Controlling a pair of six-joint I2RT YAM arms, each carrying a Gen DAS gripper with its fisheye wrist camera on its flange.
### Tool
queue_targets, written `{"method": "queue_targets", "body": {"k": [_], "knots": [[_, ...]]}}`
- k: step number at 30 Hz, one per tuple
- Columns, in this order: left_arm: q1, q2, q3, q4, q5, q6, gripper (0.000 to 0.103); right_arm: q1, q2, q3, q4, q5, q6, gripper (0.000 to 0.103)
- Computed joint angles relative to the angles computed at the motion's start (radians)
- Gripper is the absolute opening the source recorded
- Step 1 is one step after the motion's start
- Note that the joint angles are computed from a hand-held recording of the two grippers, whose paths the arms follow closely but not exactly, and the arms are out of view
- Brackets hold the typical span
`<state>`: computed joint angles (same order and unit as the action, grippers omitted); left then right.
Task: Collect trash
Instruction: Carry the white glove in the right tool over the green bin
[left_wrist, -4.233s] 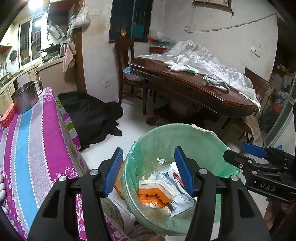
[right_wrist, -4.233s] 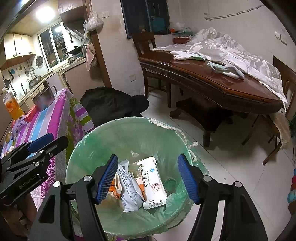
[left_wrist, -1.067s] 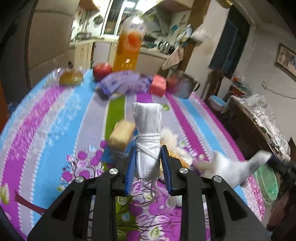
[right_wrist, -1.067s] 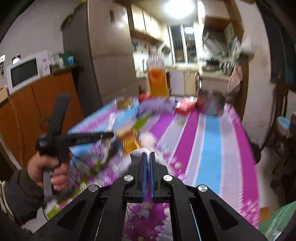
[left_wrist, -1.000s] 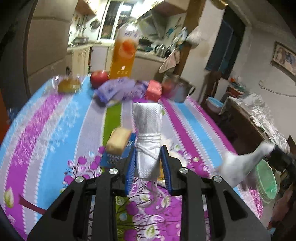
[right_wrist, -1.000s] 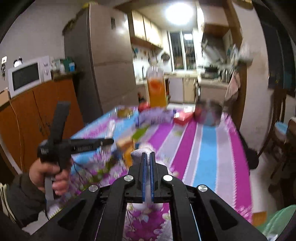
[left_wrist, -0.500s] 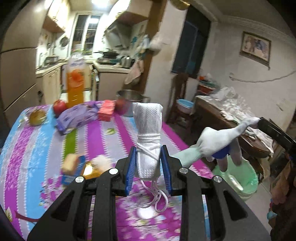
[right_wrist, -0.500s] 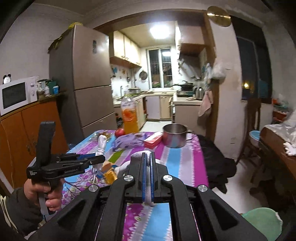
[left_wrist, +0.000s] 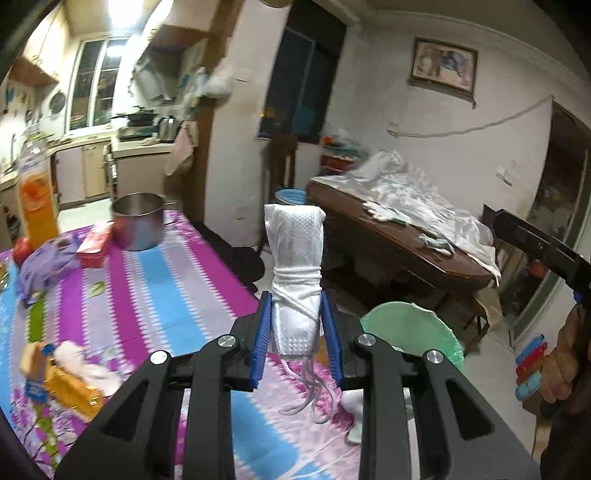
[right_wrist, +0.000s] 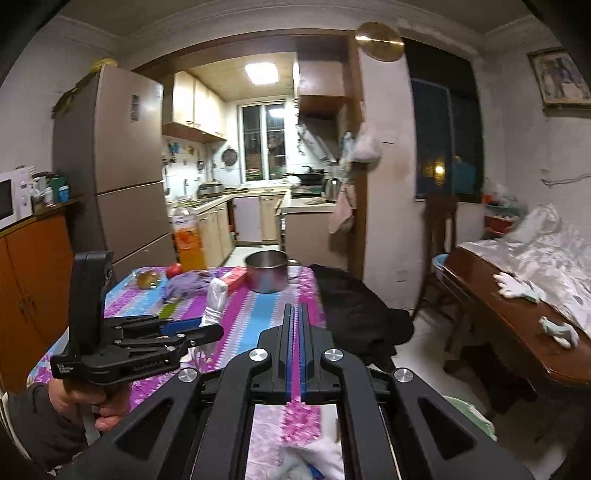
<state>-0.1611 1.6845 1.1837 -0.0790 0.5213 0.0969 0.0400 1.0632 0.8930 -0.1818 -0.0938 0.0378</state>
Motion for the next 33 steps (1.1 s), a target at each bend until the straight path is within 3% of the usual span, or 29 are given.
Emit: {"method": "queue_targets", "body": {"k": [8, 11, 13, 14, 18, 23, 27, 33], "knots": [[-0.075, 0.074, 0.0, 0.008, -0.041, -0.027, 0.026, -0.249, -0.013, -0.255, 0.024, -0.273, -0.061, 0.003], [-0.075, 0.082, -0.012, 0.003, -0.035, -0.022, 0.026, -0.242, 0.013, -0.373, 0.078, -0.288, -0.106, 0.008], [-0.073, 0.088, -0.017, -0.005, -0.024, -0.015, 0.026, -0.182, 0.037, -0.449, 0.159, -0.22, -0.101, 0.043], [-0.072, 0.093, -0.018, -0.014, -0.015, -0.003, 0.026, -0.161, 0.051, -0.483, 0.204, -0.176, -0.108, 0.047], [-0.085, 0.119, -0.034, -0.031, -0.021, 0.041, 0.026, -0.059, 0.164, -0.524, 0.339, -0.027, -0.144, 0.051], [-0.082, 0.164, -0.05, -0.031, -0.024, 0.056, 0.026, 0.049, 0.287, -0.481, 0.393, 0.132, -0.252, 0.051], [-0.073, 0.183, -0.057, -0.026, -0.023, 0.067, 0.026, 0.099, 0.335, -0.463, 0.417, 0.233, -0.457, 0.051], [-0.067, 0.209, -0.043, -0.026, -0.018, 0.081, 0.026, 0.079, 0.347, -0.497, 0.51, 0.244, -0.817, 0.079]]}}
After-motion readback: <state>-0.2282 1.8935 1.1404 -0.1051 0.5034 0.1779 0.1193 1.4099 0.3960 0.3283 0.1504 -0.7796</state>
